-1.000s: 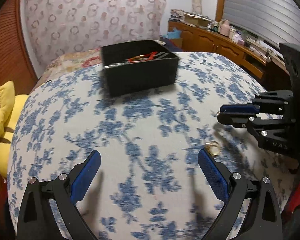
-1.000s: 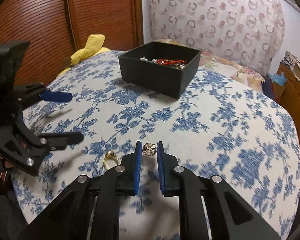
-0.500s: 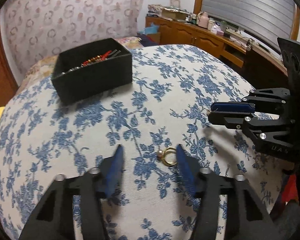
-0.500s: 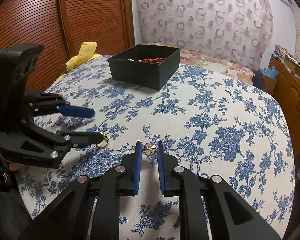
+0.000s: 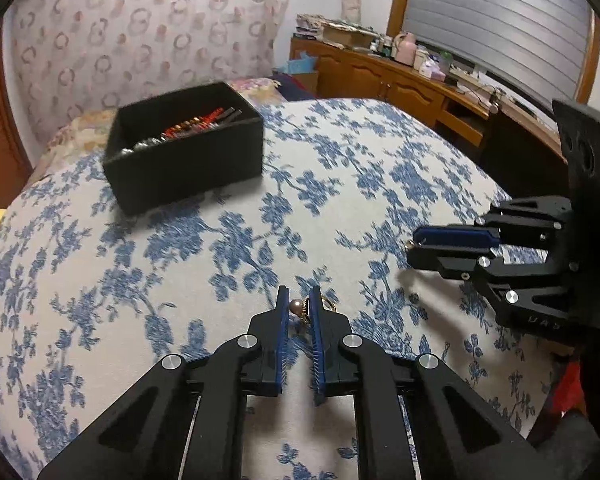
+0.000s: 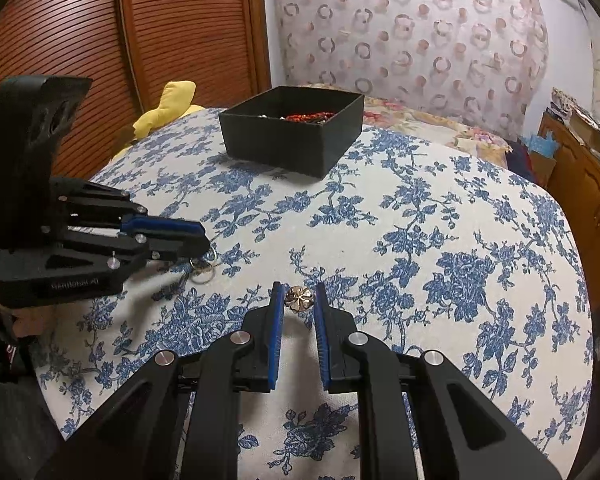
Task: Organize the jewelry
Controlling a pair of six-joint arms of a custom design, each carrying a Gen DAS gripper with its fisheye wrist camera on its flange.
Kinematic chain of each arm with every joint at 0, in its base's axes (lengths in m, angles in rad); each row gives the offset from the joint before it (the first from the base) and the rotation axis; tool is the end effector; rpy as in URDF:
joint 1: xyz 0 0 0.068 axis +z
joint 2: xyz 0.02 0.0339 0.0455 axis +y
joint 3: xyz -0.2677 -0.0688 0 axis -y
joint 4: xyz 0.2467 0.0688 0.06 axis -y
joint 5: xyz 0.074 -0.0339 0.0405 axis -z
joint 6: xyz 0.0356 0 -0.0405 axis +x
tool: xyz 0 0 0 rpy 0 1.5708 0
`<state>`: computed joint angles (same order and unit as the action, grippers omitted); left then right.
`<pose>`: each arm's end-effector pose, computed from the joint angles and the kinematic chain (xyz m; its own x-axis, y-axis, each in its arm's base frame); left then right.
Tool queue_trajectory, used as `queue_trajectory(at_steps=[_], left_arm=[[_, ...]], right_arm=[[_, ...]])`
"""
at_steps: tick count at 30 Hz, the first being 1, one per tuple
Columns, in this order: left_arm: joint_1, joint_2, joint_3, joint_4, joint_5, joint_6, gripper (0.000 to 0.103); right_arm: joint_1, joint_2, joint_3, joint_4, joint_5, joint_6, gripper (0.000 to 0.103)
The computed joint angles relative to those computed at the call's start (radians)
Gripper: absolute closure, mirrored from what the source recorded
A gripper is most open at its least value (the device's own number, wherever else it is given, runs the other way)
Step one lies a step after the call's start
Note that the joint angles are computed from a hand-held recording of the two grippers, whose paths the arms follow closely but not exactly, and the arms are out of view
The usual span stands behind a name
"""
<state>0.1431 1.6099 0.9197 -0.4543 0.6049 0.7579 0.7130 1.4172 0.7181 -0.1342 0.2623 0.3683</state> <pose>0.3014 0.0230 0.1762 -0.5752 0.4884 -0.6562 0.7033 0.7049 -0.0918 0.2174 0.1758 0.1850 -0.7023 -0.1476 -0.6964 -0.2648 0.9623 0.0630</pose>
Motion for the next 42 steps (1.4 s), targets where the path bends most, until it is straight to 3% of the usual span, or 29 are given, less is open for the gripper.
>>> queue_trajectory(at_steps=[18, 42], left_arm=[[0.03, 0.096, 0.241, 0.014, 0.017, -0.125, 0.094], [-0.022, 0.361, 0.62, -0.033, -0.047, -0.246, 0.094]], right_arm=[[-0.095, 0.117, 0.22, -0.023, -0.064, -0.134, 0.086], [-0.238, 0.434, 0.627, -0.045, -0.194, -0.236, 0.086]])
